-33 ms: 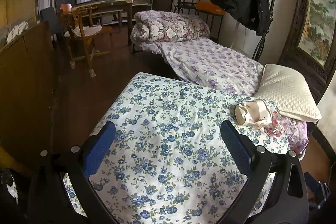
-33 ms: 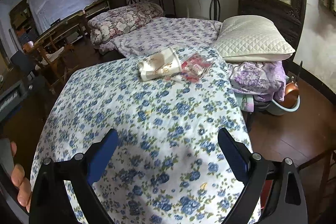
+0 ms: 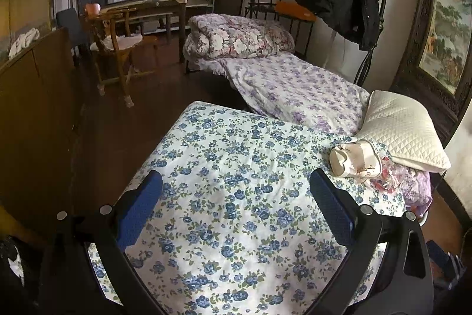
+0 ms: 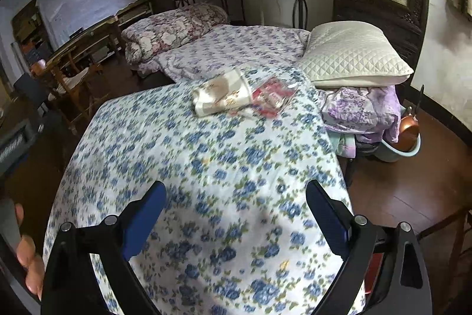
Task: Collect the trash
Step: 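Grasp the clear plastic bag with the right gripper while the left grasps the white paper cup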
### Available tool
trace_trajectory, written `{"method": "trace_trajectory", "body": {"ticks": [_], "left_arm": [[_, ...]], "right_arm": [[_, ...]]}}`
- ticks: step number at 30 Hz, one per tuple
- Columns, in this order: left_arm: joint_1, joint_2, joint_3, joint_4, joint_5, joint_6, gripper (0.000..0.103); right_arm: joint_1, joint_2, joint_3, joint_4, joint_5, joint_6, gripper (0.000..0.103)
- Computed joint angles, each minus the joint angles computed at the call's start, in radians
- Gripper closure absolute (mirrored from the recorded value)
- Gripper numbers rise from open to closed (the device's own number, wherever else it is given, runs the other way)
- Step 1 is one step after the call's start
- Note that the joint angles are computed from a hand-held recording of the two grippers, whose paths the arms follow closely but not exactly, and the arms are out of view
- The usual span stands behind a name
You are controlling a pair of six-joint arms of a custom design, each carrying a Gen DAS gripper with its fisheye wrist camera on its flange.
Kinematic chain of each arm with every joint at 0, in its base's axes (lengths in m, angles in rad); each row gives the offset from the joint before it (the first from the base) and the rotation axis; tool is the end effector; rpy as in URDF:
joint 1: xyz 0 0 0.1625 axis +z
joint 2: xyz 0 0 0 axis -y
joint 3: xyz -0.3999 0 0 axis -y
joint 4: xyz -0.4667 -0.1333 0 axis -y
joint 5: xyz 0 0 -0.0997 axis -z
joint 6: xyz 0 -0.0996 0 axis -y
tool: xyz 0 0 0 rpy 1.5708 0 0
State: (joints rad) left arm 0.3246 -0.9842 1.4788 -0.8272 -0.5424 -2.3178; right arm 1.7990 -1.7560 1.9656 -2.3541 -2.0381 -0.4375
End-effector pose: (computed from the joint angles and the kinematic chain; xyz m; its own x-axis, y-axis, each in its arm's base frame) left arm -0.5142 -0.4037 0.1630 -0.6365 -0.5842 -0.5035 0.2319 0.4777 -0.8474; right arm 0.2026 -0.4815 0.4379 -0.7573 -0.3138 0.5727 -0.5640 0.7564 -0.3313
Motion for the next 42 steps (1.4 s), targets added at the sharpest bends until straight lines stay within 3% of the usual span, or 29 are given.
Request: {"method": "trace_trajectory", "body": {"ticks": [9, 14, 20, 22, 23, 26, 31, 42], "left_arm": [[0.001, -0.059, 0.061, -0.084, 0.005, 0.012, 0.007], [0.004, -0.066, 0.072, -0.115, 0.016, 0.025, 0.007], [0.012, -0.054, 0.059, -0.111, 0.025, 0.049, 0.007], [0.015, -0.049, 0.05, -0.094, 0.029, 0.043, 0.007], [0.016, -0.049, 0.051, -0.096, 0.03, 0.045, 0.007], [0.019, -0.053, 0.056, -0.102, 0.027, 0.05, 0.007], [0.024, -0.051, 0.053, -0.089, 0.021, 0.044, 0.007], [0.025, -0.052, 0.058, -0.104, 0.013, 0.056, 0.007]], "right_arm": [[-0.012, 0.247, -0.205, -0.128, -0.099, 0.077, 0.008], [-0.046, 0.406, -0.371, -0.034, -0.146, 0.217, 0.008], [-0.064, 0.477, -0.433, 0.089, -0.139, 0.295, 0.011], [-0.076, 0.469, -0.416, 0.089, -0.094, 0.293, 0.038], [-0.084, 0.462, -0.407, 0.098, -0.063, 0.296, 0.063], [-0.085, 0.441, -0.367, 0.048, -0.053, 0.249, 0.08], [-0.072, 0.341, -0.275, 0.025, -0.004, 0.205, 0.082], [-0.021, 0.058, -0.07, 0.148, 0.1, 0.157, 0.082]]}}
